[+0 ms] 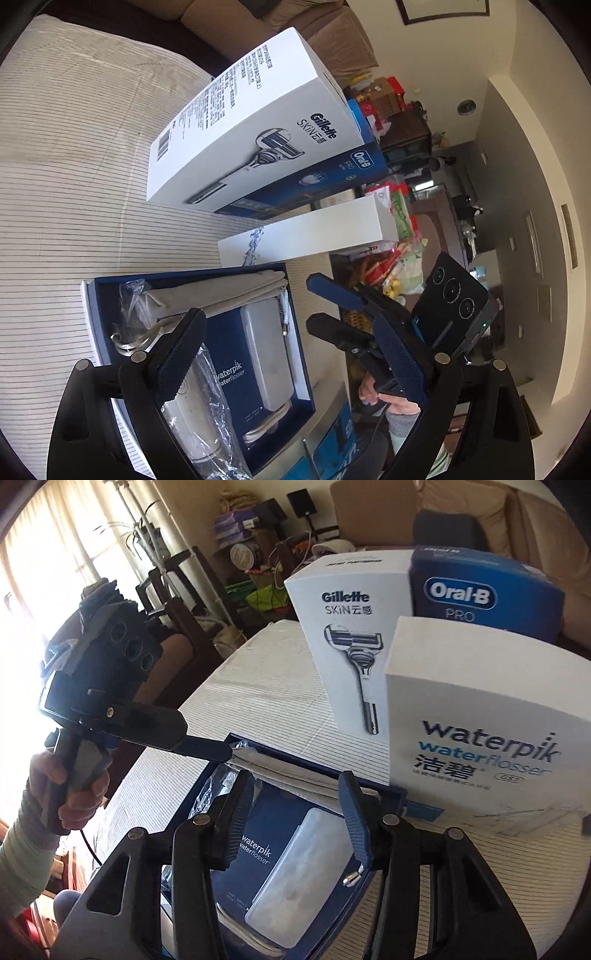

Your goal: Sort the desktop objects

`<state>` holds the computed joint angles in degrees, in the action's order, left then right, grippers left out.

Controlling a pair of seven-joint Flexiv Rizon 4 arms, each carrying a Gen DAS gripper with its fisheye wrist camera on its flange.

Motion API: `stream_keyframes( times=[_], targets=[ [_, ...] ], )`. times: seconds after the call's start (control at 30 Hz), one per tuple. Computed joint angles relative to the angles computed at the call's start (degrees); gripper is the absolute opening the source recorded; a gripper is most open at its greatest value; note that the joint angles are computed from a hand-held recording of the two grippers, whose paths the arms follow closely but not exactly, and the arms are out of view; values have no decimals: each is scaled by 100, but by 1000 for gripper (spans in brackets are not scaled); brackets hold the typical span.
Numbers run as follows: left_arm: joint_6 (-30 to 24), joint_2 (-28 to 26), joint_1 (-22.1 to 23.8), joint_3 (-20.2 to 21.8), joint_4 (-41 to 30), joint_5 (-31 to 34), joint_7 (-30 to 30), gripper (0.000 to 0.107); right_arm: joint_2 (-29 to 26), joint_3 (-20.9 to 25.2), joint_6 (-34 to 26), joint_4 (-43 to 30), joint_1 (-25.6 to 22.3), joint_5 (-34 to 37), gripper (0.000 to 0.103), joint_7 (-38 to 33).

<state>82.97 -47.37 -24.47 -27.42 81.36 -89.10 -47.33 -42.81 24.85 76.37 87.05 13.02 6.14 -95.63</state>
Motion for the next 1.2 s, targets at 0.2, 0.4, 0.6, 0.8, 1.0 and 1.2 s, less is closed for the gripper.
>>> stream_keyframes(
  times=[0.2,0.4,0.6,0.8,1.0,1.2],
  targets=[
    [-284,110,-59,385,338,1038,-793,94,141,-740,-112,304,648,-723,44,155],
    [-97,-153,105,278,188,1869,-1491,94,190,-1434,-29,510,1132,-1499,34,702],
    [17,-255,407,-81,137,2250,-1784,94,140,-1365,-412,295,1073,-1712,34,969],
    [-44,-251,544,-159,220,2873,-2210,94,307,-1211,72,611,916,-1734,35,801],
    [292,-221,937,-738,566,3100,-2133,94,455,-1744,-90,865,1416,-2664,59,512],
    [701,-360,1385,-1365,721,3318,-2138,94,152,-1287,-1097,179,1200,-2396,33,10]
  ],
)
